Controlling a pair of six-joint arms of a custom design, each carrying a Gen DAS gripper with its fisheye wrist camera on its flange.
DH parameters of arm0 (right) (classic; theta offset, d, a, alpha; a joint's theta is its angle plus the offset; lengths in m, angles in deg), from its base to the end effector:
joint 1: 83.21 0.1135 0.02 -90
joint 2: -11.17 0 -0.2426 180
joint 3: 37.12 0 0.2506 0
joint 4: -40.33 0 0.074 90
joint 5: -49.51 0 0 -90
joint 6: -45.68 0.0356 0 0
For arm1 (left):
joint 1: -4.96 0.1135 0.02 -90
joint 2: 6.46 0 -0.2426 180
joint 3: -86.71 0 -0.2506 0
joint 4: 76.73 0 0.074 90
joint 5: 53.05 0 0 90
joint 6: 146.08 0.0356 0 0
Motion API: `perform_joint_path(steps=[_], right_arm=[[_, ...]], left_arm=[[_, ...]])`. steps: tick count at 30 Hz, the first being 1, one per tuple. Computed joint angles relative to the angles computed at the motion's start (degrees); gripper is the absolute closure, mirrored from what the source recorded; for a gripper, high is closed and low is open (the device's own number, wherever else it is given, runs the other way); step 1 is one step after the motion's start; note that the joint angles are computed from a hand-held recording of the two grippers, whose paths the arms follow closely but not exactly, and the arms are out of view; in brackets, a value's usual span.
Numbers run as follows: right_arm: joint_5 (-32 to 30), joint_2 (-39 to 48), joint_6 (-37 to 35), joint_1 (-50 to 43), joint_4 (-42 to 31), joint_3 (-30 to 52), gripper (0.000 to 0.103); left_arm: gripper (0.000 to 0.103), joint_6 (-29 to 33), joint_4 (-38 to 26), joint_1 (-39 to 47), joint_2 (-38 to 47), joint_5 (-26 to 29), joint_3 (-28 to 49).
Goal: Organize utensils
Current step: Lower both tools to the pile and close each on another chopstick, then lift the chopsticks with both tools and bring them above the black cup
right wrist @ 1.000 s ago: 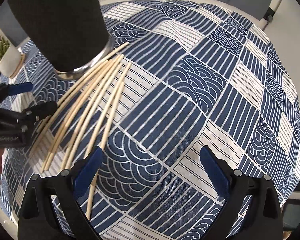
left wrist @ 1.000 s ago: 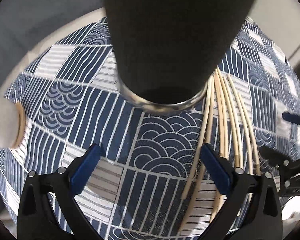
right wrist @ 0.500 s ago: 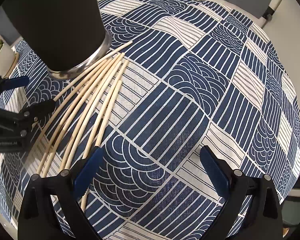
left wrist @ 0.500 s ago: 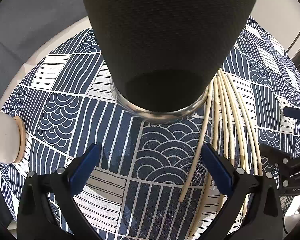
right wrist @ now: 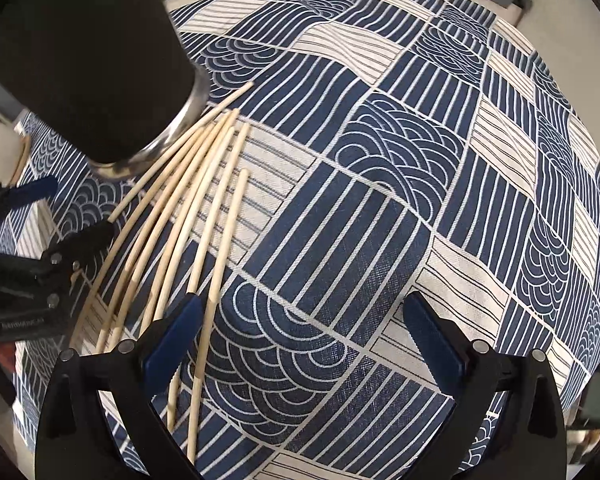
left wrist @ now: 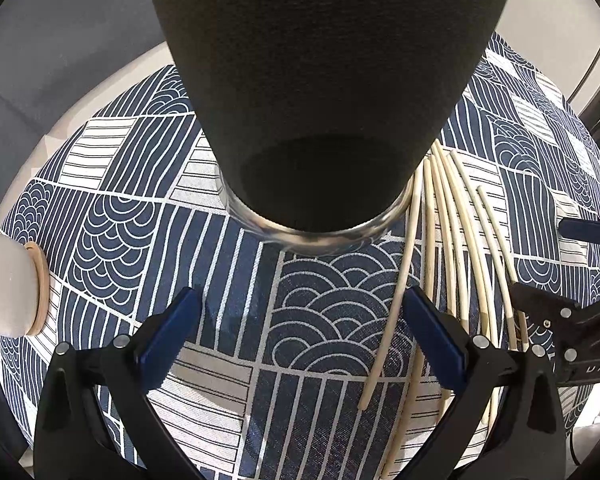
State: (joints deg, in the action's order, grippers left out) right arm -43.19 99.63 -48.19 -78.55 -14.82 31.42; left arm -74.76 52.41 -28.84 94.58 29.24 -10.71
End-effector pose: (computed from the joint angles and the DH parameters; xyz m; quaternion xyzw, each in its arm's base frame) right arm 0.2763 0.0242 0.1648 -0.0768 0.9883 0.0243 0.1297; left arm 0.2875 -0.1867 0.1700 0.1172 0.9746 -0.0199 0.1899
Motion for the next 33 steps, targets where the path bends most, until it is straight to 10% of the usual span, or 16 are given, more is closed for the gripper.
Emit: perform_joint_path(steps=[5,9,15,18,33], right_arm=[[-0.3,1.5,-2.3,-0.7,-1.2,2.0,0.010],[-1.5,-1.6,-5.6,-2.7,-1.9,1.3,0.056],[-3.5,-0.6,-11.0,-7.6,-2.8,2.7,0.094],[-5.8,0.9,-14.6,-10.8,-3.7,3.8,0.098],[-14.7,6.2,-29.3,-22.1,-13.2,10.0,0.098]], left_arm=[[0.005,-1.1,1.8,-0.7,-1.0,-0.7,-1.9],[0.023,-0.9,1.6,-2.2,-2.6,-0.7,-3.0],[0.071,-1.9,1.6,-5.9,-4.1,-0.7,-3.4],[0.097,-2.9,1.0,-7.3,-3.7,1.6,-2.4],[0.099,-13.7,-5.8,-12.7,-3.0,1.9,0.2]])
